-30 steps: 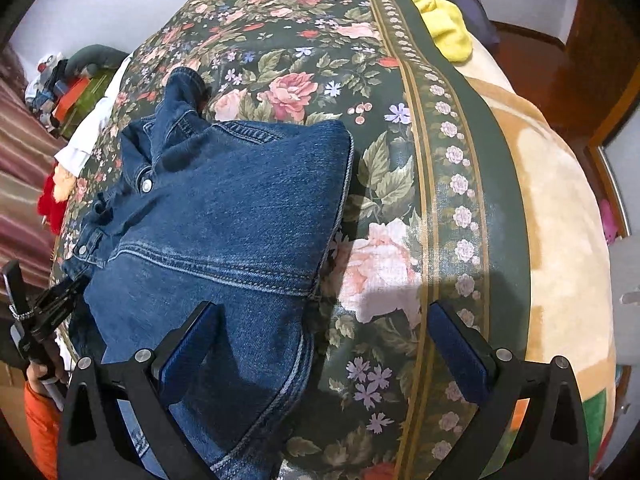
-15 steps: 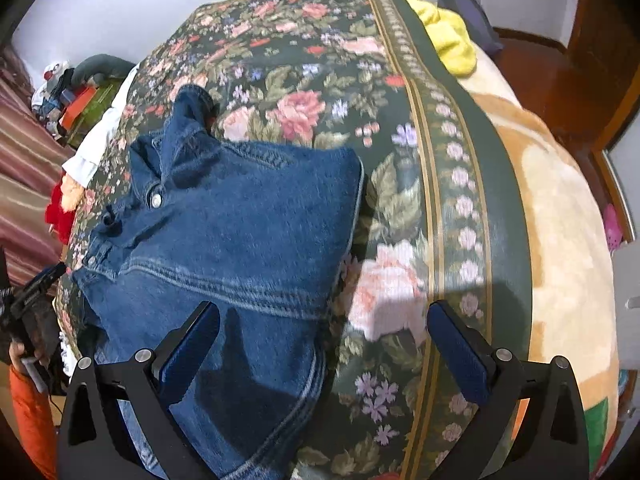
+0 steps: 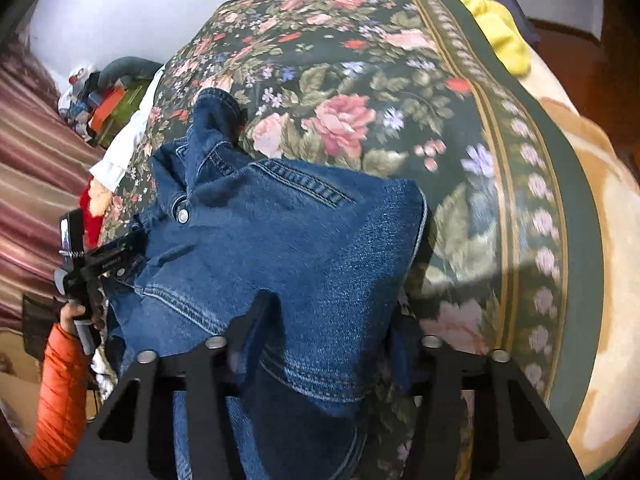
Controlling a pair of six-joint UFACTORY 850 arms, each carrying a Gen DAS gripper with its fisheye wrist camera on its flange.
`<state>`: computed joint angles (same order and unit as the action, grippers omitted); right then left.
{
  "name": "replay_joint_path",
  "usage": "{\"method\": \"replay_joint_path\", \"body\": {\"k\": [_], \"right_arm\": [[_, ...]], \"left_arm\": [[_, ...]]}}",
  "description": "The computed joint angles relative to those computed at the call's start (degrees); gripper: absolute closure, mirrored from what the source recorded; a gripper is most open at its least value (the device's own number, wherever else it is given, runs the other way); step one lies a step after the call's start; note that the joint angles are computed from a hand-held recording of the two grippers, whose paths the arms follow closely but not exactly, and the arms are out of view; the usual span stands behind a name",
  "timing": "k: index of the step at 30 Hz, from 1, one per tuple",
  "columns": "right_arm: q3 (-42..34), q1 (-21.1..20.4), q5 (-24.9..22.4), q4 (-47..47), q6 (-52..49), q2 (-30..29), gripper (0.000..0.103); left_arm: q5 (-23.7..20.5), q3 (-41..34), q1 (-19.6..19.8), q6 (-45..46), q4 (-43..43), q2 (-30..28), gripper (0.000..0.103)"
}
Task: Fold large clothes
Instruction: 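Smooth the folded jacket with the left gripper while the right gripper presses it flat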
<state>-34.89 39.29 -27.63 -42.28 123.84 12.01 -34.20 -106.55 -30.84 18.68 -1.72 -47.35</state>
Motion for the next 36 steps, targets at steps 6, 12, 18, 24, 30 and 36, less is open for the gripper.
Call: {"method": "replay_joint_path", "body": {"k": [6,12,18,24,30,36], "right_arm": [[-5.61,-3.14,-3.96,2.98,-13.65,-4.67,0.067],[-12.28,-9.23,-2.94,2.93,-24.54,-12.36,0.069],[-17.26,-11.37,-4.83,1.16,-28.50,-18.53,0.066],[-15.37,-10.07,-13.29,2.36,-26.72,-16.33,0.000],[-12.07,-7.15,-18.31,7.48,-27.42,-8.94,0.000],[-12.33,1.12,-24.37,6.81,-24.37,-4.90,0.000]], "left_arm": [[6.07,6.29,2.52,-1.83,-4.70,5.59,0.072],[4.36,5.77,5.50,-3.07,-1.60,5.84,0.071],[4.56,5.21,6.12,-6.27,-0.18,4.57,0.065],[5.69,6.51,5.76,-7.88,2.92,5.34,0.059],[7.43,12.08,5.53,-10.36,8.49,11.00,0.044],[9.00,20.12,5.68,-1.73,-0.35,18.88,0.026]]}}
